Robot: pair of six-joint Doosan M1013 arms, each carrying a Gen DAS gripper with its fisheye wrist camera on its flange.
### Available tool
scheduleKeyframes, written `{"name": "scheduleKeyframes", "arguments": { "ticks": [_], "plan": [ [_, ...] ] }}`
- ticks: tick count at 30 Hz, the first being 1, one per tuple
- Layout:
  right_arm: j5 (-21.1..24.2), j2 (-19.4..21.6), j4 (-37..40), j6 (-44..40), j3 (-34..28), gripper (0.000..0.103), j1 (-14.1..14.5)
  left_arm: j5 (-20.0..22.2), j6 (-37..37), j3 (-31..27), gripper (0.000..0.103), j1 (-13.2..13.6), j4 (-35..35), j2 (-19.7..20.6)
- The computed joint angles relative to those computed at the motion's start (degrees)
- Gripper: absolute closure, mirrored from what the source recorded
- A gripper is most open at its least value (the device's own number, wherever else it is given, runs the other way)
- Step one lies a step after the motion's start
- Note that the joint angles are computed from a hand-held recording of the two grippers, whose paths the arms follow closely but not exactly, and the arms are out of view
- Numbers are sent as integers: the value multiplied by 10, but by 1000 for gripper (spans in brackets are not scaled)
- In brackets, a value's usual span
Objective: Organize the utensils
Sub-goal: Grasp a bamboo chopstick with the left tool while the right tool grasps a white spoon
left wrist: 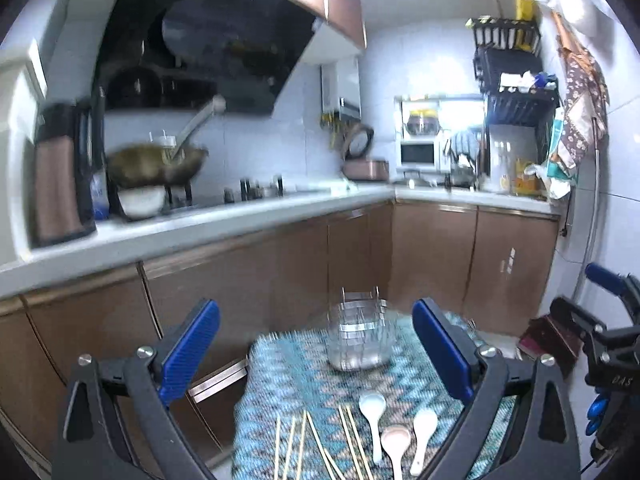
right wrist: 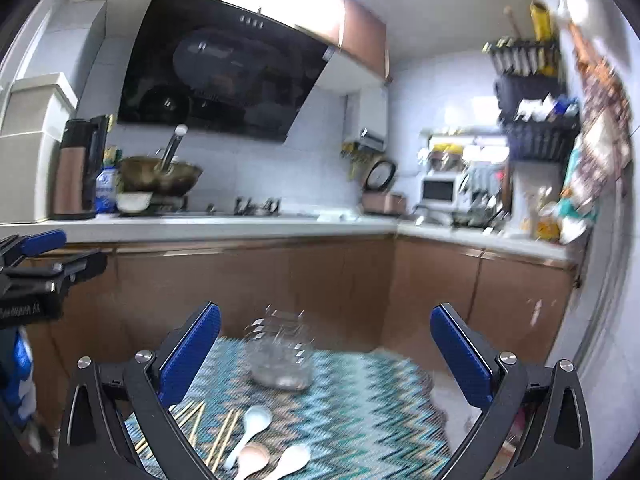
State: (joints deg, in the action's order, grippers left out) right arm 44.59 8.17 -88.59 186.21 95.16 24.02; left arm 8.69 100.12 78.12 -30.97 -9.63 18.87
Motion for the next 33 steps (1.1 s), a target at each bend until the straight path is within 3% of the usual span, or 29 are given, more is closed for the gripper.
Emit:
{"name": "scheduleKeyframes", "arguments": {
  "ticks": [4,11,14,16,17,21,25,30,33],
  "plan": [
    [-54,4,58,-51,-3,0,-14,106,-43,-40,5,13,30,29],
    [-134,15,146,-118,0,1,-40,230,-34,-87,6,30,-8,72],
    [-140,26,215,-173,-9,13,-52,285,-20,-118,7,36,-38,97],
    [-158,30,270,-214,-9,29,-65,327,-11,-144,10,40,-58,118],
    [-166,31,297,-233,-9,32,-71,340,-10,-155,12,41,-61,127],
    [-198,42,423,-330,-10,50,-95,432,-13,-214,31,47,-91,174],
    [-219,60,604,-485,-11,65,-121,500,-20,-263,43,48,-97,213],
    [-226,81,831,-677,-13,74,-149,604,-48,-352,53,45,-93,279],
    [-223,91,910,-743,-13,77,-161,650,-70,-399,60,44,-85,312]
  ]
}}
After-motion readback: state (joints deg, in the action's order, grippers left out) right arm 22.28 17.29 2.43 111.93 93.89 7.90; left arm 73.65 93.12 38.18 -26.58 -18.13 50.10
